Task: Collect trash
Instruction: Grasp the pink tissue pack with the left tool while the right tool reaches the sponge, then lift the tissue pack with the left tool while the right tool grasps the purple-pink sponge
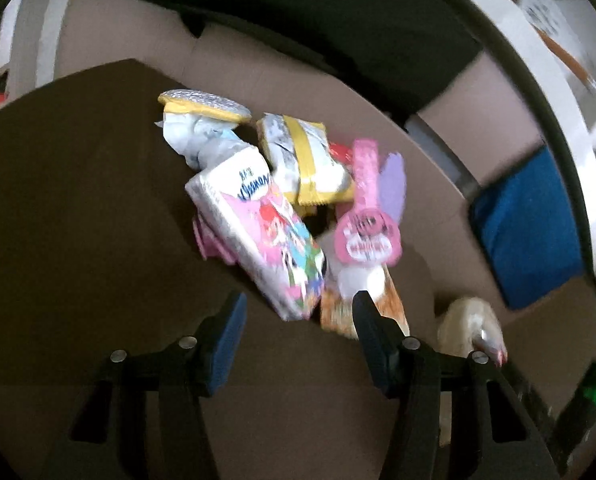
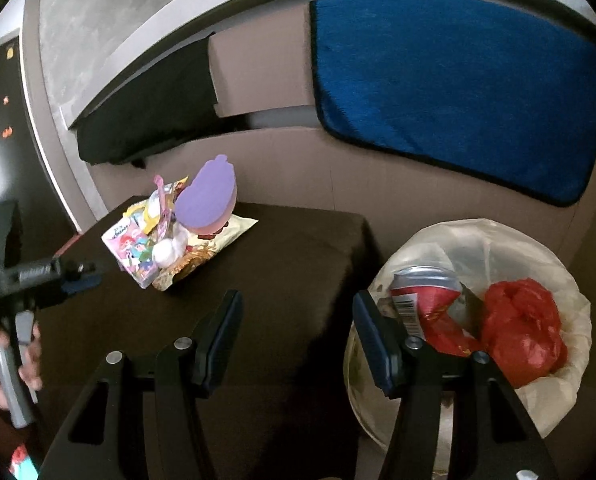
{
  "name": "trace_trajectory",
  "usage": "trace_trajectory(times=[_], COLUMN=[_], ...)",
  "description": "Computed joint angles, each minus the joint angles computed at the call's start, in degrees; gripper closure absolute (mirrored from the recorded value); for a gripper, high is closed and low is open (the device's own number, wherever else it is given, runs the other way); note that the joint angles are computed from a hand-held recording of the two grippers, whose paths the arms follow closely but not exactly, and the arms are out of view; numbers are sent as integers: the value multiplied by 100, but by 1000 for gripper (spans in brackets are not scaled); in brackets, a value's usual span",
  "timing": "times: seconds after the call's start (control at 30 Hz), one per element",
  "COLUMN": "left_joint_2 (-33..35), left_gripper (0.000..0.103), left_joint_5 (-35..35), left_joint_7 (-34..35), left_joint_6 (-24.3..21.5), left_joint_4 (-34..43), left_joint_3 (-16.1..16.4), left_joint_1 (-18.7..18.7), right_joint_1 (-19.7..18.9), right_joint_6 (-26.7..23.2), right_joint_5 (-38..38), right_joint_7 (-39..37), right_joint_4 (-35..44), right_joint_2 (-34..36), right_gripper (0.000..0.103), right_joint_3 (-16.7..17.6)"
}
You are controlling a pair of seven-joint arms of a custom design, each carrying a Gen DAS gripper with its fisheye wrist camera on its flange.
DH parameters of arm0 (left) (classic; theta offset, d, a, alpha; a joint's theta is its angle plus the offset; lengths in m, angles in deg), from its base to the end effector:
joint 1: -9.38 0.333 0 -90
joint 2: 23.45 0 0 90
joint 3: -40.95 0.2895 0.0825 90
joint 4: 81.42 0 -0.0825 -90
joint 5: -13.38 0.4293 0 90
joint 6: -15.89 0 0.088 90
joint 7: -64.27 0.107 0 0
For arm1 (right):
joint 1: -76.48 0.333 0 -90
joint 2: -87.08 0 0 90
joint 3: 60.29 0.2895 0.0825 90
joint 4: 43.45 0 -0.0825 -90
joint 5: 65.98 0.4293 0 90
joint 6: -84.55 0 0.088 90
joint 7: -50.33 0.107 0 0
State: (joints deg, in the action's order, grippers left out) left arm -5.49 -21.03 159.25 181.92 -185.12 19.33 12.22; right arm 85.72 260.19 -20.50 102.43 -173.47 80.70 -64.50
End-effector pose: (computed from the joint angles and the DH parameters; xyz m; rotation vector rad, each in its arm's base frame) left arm 0.6864 -0.1752 0.4143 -2.1256 1.7765 -1.2820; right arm 0.5811 -0.0065 0.4438 -1.6072 1.6388 -0.6646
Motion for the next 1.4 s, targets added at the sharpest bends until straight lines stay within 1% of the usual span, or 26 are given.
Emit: trace_trajectory(times=[0.03,0.07,0.13,0.17,0.2,0.27,0.37,0.43,0.5,0.53,0.63,0.67,0.7,0.8,0.83,0.9,0.97,1.0,1.07,1.17,1.23,1.27,1.3,1.33,1.37,1.4], left_joint_2=[141,257,449,563,645,809,921,875,746,628,179,-32,-222,-772,-898,-1178,-1358,-1410,-1486,-1506,-1574,-1643,-1662,-1717,-1816,-1874], left_gripper=[48,48,49,49,49,49,66,72,75,76,77,77,77,77,77,77,77,77,75,72,70,70,69,69,68,66], left_joint_5=[414,700,1020,1318,1578,2014,2333,2460,2431,2313,1655,1379,1248,968,826,339,-221,-386,-687,-837,-966,-1081,-1128,-1209,-1387,-1542], left_joint_7=[-545,-957,-1404,-1741,-2025,-2513,-2615,-2475,-2194,-1970,-958,-510,-212,567,746,1280,1783,1923,2104,2087,2071,2104,2125,2179,2327,2468], left_joint_6=[93,130,166,173,172,156,85,136,240,288,90,-52,-206,-697,-762,-960,-1186,-1260,-1358,-1281,-1054,-820,-690,-516,-308,-190], left_joint_4=[152,281,485,615,708,892,1013,934,740,567,77,-127,-297,-781,-903,-1149,-1271,-1310,-1386,-1420,-1516,-1609,-1637,-1700,-1801,-1854], left_joint_3=[294,459,537,695,833,1055,946,735,430,213,-441,-598,-624,-567,-538,-494,-417,-353,-222,-13,118,178,243,306,366,432], left_joint_1=[-285,-440,-510,-653,-765,-942,-815,-599,-273,-53,634,822,888,967,955,977,957,920,827,634,495,420,348,276,203,129], right_joint_1=[1,46,124,195,209,183,139,113,108,106,86,82,76,26,-4,-40,-67,-66,27,-91,148,302,409,516,599,600], right_joint_6=[14,22,14,46,96,205,156,47,-24,-82,-285,-372,-461,-841,-946,-1201,-1332,-1291,-1034,-1006,-1044,-1061,-1034,-954,-771,-627], right_joint_5=[11,176,583,949,1115,1141,1047,962,888,866,574,464,407,322,282,-8,-308,-467,-980,-1223,-1958,-2389,-2721,-3024,-3251,-3346], right_joint_7=[5,-88,-368,-651,-784,-782,-641,-563,-541,-569,-510,-485,-486,-361,-276,222,716,904,1323,1109,1458,1694,1894,2113,2347,2516], right_joint_4=[0,19,78,107,122,143,207,304,420,489,708,795,889,1317,1468,1957,2368,2464,2708,3058,3333,3507,3632,3737,3783,3813], right_joint_2=[13,37,69,84,101,154,217,286,363,405,551,611,677,997,1120,1545,1913,2014,2235,2431,2645,2795,2917,3030,3107,3149], right_gripper=[48,48,48,48,48,48,48,48,48,48,48,48,48,48,48,48,48,48,48,48,49,50,51,54,56,56], right_joint_3=[0,-30,-82,-115,-97,-15,75,130,201,230,341,378,411,504,530,553,581,599,572,794,564,397,271,138,16,-24])
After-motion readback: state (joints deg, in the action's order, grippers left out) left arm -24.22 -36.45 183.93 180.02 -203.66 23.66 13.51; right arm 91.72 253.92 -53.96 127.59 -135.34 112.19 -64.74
